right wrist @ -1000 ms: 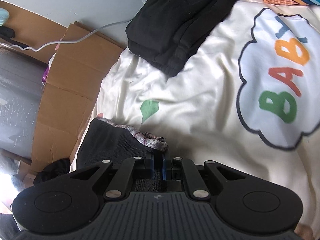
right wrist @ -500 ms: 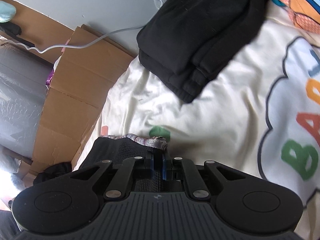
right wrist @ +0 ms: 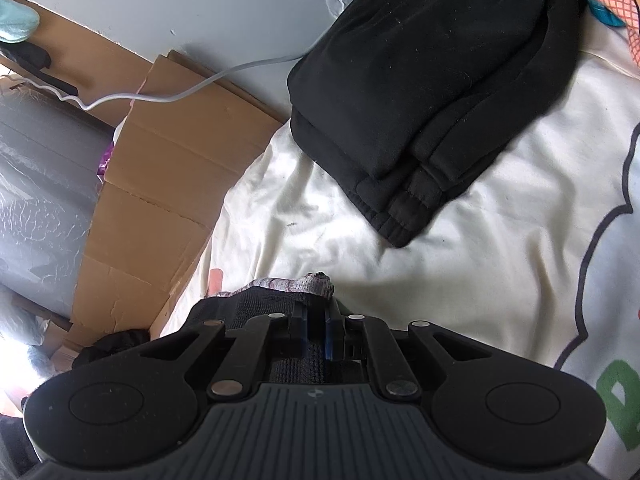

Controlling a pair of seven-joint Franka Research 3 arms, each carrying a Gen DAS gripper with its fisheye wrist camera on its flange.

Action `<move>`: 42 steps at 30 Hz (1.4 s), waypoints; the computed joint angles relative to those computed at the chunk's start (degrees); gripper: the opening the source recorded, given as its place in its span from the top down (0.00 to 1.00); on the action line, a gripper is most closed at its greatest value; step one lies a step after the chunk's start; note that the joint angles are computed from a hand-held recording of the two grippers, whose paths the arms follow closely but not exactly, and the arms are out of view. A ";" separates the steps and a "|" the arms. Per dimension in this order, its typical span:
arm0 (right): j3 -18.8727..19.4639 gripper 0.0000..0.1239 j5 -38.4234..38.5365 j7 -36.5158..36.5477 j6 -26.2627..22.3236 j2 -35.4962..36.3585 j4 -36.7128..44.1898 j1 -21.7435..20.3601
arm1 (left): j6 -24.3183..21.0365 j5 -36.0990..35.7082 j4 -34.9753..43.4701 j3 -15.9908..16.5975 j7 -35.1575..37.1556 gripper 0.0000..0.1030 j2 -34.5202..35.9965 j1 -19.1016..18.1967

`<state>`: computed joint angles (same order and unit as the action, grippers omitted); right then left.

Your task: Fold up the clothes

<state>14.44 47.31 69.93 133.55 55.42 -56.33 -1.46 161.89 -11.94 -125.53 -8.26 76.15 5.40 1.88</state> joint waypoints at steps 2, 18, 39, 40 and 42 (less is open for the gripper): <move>-0.02 0.94 -0.17 -0.14 -0.03 0.17 0.29 0.11 | 0.39 -1.51 3.03 -0.57 1.43 0.31 3.10 0.35; -1.34 0.66 0.33 0.64 1.97 -6.09 -9.50 -0.78 | 1.56 -12.10 14.27 -12.36 17.65 0.38 15.46 10.62; -4.52 0.65 4.01 -2.26 1.48 -17.84 -27.21 1.20 | -4.34 -17.09 16.91 -7.84 24.63 0.37 15.01 7.71; -4.55 0.65 4.01 -1.90 1.35 -17.11 -26.28 1.26 | -4.38 -17.69 16.96 -8.19 24.85 0.37 15.30 8.02; -4.34 0.65 4.08 -1.29 0.75 -15.61 -24.45 1.14 | -4.48 -19.13 17.03 -8.99 25.72 0.35 15.84 8.73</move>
